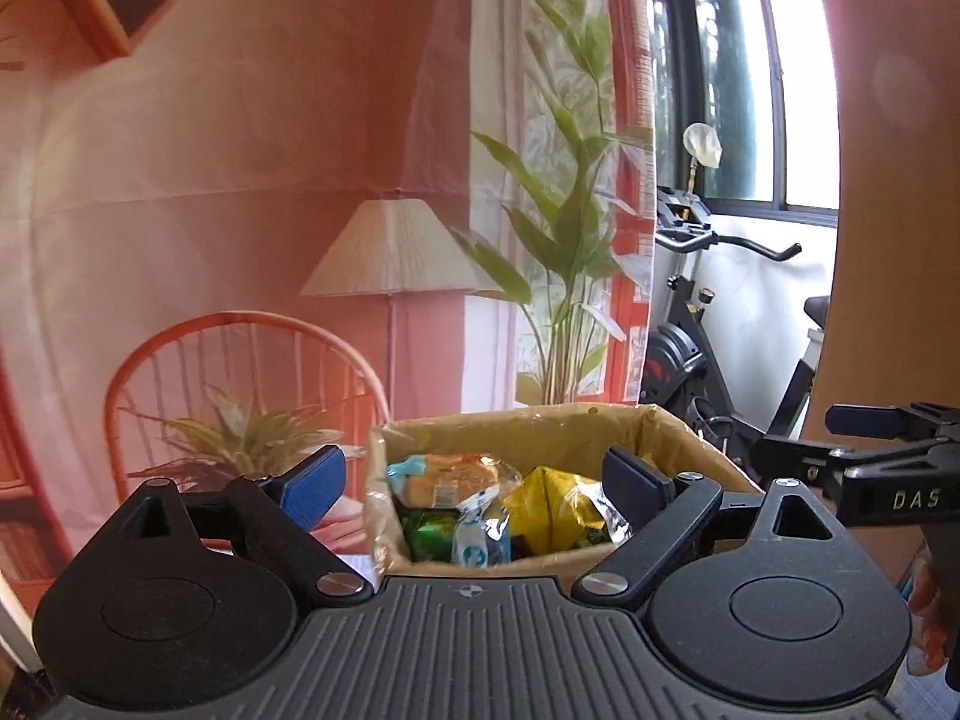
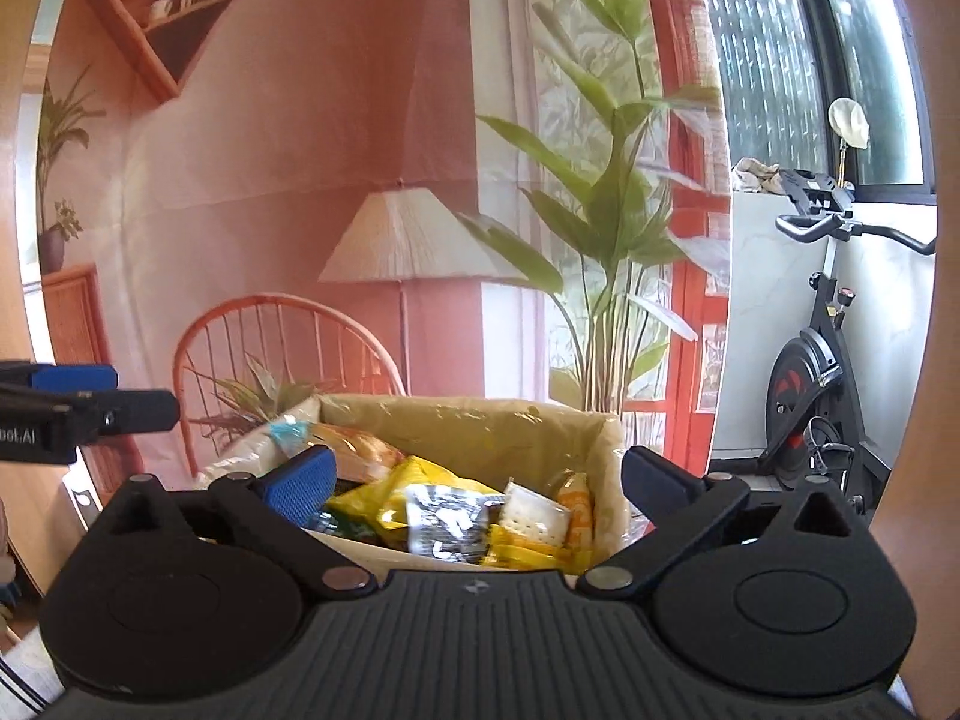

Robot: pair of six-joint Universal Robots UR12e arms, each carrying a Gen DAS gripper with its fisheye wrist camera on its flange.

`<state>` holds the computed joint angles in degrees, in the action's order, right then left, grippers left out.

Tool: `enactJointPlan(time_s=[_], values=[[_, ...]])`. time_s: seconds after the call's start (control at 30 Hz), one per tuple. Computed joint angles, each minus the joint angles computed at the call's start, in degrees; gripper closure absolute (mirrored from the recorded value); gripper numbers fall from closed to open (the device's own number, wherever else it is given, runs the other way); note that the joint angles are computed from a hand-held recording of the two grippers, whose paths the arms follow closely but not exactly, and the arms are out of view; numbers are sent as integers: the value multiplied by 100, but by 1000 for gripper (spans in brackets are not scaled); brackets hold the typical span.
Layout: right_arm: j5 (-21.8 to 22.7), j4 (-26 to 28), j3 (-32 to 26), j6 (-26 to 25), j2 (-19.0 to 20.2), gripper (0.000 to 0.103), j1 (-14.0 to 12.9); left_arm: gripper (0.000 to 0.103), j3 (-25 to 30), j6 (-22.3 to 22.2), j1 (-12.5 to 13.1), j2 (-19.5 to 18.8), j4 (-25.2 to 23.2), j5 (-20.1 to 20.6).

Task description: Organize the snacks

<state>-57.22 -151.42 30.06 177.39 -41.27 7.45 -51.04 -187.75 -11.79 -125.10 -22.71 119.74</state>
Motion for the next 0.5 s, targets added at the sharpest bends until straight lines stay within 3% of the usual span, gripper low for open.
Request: enactJointPlan(time_s=[0.17, 0.37, 0.5], values=[[-205, -463, 832, 213, -542, 0, 36, 9, -499, -28, -97, 344, 259, 166], [-134, -770, 1560, 417, -1053, 0, 25, 9, -987, 25, -215, 679, 786, 477], [-109, -994, 2007, 457, -1362, 0, 18, 9, -1225, -63, -269, 893, 802, 500]])
